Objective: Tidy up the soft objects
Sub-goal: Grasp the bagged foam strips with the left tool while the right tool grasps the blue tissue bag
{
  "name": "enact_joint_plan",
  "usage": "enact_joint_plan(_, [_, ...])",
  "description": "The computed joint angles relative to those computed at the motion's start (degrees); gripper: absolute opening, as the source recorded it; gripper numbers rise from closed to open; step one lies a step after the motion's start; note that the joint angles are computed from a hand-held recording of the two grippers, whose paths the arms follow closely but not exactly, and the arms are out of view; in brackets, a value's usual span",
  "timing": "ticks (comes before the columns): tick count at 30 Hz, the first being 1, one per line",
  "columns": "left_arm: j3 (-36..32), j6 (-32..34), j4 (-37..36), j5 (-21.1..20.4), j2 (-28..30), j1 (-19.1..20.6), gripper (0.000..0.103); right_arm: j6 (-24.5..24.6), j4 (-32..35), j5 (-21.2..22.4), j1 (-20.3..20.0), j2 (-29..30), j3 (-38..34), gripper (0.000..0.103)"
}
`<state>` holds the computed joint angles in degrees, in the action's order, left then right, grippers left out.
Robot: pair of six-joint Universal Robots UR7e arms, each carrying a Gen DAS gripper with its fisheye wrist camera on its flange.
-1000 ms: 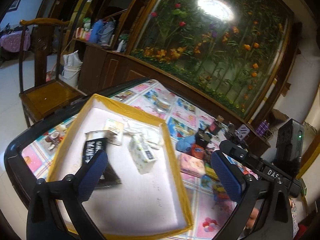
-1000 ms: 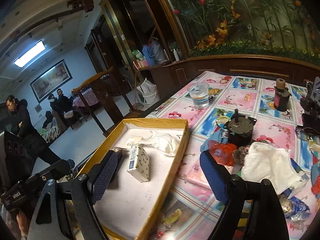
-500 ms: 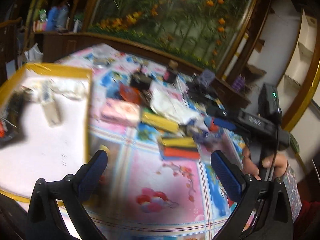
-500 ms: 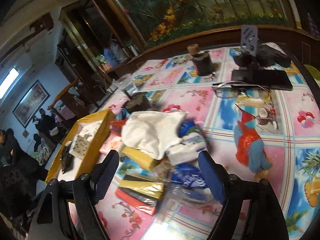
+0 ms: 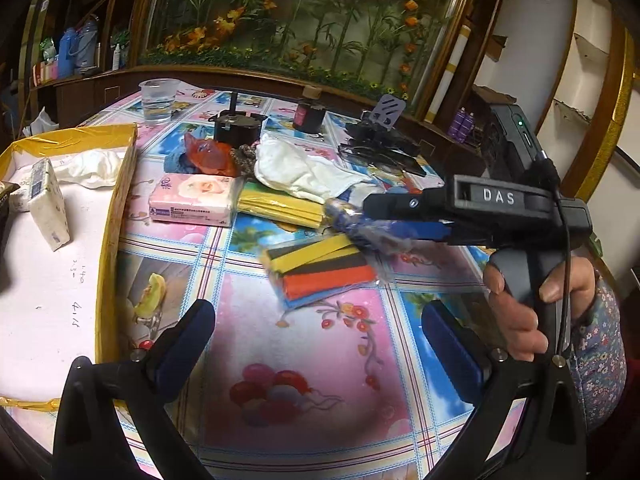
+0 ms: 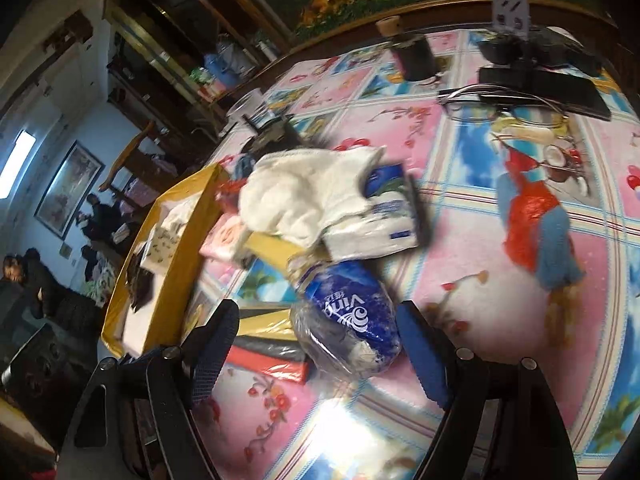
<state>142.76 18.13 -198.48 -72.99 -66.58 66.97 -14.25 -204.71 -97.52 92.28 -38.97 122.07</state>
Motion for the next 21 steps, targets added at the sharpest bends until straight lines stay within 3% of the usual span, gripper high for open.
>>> enact_joint_plan(3, [0.24,0.4,0.04,-0.99,-0.24,0.22,0.103,-1.8,-1.87,-6.9,2.46,2.28,-1.4,0.072])
enact_joint_plan(5, [-0.18,-0.16,1.54,-2.05,-0.51,0.83,0.103,-1.69,-2.25,-8.58,2.42,3.68,-2.41,0.07])
enact_joint_plan(7, [-0.27,-0.32,2.11,-2.83,-0.75,1.14,0.103,-3.16,-2.99,-9.91,2.34,4.97,-3.35,0.054])
enact_joint_plan(8, [-0.16,-0.33,1.95,-2.89,-0.78,1.09,0.103,-3.32,-2.99,-10.3,2.54,5.06,-3.41,0.053])
enact_joint_plan(10, [0.02,-0.22,1.6,-3.05,-0.71,1.11,0.103,-2.57,-1.67,-8.96,2.38,4.35,-3.04,0.052])
enact_joint_plan(12, [0.03,-0.25,1.67,-3.37,-0.76,1.19,0.103,-2.97,0.47,-4.35,1.78,3.26,-2.17,0.052])
enact_joint_plan(16, [-0.04,-0.48,1.62,-2.89,-0.6,0.97,0.103,-3.76,3.04,0.3,2.06,3.25,-1.41,0.052])
enact_joint_plan(21, [-0.67,-0.24,2.72,0.59,-0.03,-1.09,0.103,-2.61,-2.06,0.23,2.07,2.81,-0.08,0.052])
